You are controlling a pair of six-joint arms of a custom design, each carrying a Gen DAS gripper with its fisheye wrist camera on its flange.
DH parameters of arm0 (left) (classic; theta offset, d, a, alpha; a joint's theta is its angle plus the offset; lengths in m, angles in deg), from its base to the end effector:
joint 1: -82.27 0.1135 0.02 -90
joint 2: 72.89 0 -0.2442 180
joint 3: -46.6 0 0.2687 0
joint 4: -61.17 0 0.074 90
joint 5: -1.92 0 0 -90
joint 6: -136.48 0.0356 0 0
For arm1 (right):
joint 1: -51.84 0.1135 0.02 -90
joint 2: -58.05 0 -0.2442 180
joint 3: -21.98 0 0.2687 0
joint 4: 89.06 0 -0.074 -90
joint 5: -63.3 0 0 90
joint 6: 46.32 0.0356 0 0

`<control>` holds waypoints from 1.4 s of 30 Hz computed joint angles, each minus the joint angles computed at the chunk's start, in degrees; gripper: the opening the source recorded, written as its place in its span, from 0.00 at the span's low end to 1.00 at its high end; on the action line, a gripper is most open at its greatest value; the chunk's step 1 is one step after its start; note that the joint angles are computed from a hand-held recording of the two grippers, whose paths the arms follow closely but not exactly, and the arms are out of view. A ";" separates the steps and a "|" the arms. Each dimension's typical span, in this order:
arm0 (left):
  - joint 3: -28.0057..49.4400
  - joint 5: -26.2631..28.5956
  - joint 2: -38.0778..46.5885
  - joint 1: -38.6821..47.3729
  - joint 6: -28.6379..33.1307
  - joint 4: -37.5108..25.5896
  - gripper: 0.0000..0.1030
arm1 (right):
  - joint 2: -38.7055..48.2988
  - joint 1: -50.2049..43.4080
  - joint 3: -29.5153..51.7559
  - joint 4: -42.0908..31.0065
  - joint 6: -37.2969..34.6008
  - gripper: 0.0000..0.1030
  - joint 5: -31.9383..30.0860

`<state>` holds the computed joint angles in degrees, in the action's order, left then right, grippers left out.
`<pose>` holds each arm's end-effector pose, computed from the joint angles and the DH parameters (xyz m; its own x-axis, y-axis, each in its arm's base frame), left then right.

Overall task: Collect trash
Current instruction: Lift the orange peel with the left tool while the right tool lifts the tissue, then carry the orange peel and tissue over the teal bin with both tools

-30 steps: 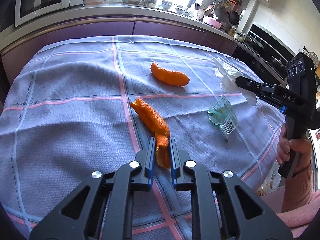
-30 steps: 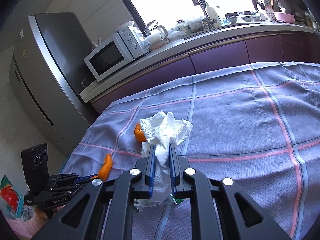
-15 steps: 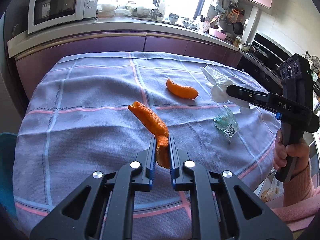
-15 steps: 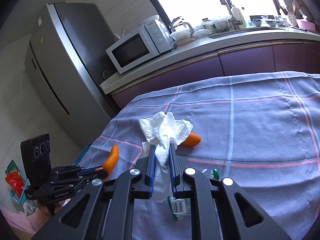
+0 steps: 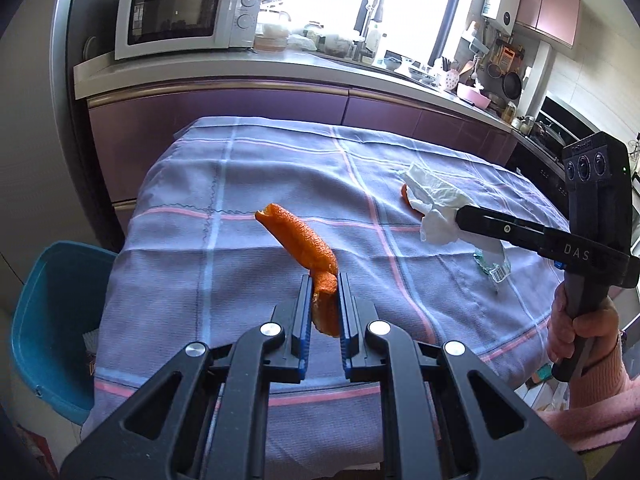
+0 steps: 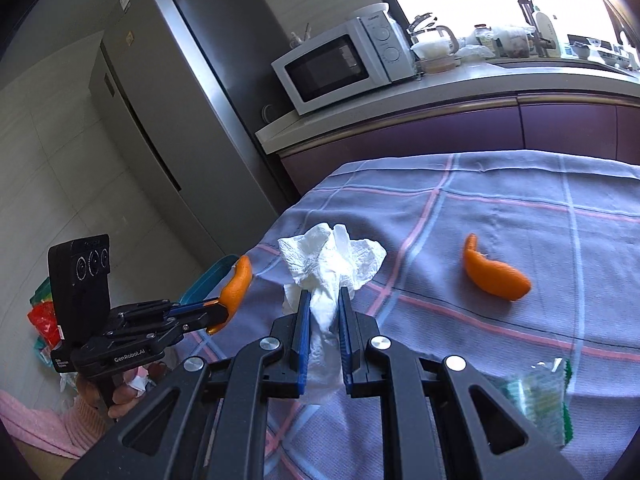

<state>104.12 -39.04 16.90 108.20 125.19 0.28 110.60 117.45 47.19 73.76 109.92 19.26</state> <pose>0.2284 0.0812 0.1170 -0.4936 0.4748 -0.7286 0.8171 0.5400 -0.2017 0.0979 0.1539 0.1147 -0.5024 0.4327 -0.7486 0.0952 0.8882 0.4495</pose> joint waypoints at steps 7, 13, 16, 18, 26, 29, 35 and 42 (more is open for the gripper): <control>6.52 0.48 5.28 5.16 0.24 -1.35 0.12 | 13.11 -6.08 6.31 13.38 -11.60 0.12 -9.80; 13.62 0.93 10.89 9.24 -1.49 -1.75 0.12 | 21.95 -10.07 13.28 18.50 -19.31 0.12 -17.14; 16.53 0.96 13.01 10.89 -2.87 -0.98 0.12 | 26.28 -11.53 17.43 19.59 -22.56 0.12 -20.36; 18.53 0.91 14.56 11.83 -3.74 -0.49 0.12 | 28.87 -12.51 19.88 20.19 -24.40 0.12 -22.49; 25.73 0.15 20.40 14.11 -7.93 1.60 0.12 | 38.67 -14.28 29.75 19.91 -28.59 0.12 -29.02; 28.05 -0.43 22.64 14.41 -9.49 2.68 0.12 | 42.05 -14.97 33.86 18.96 -29.56 0.12 -30.90; 30.57 -1.67 25.60 14.57 -11.94 4.42 0.12 | 47.85 -15.94 40.64 17.25 -31.17 0.12 -33.65; 33.78 -3.36 29.47 14.06 -15.00 6.25 0.12 | 53.90 -17.21 47.97 14.42 -32.10 0.12 -36.01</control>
<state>137.90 -42.41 46.37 122.26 110.19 6.54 164.50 100.24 95.16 88.17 77.82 -16.75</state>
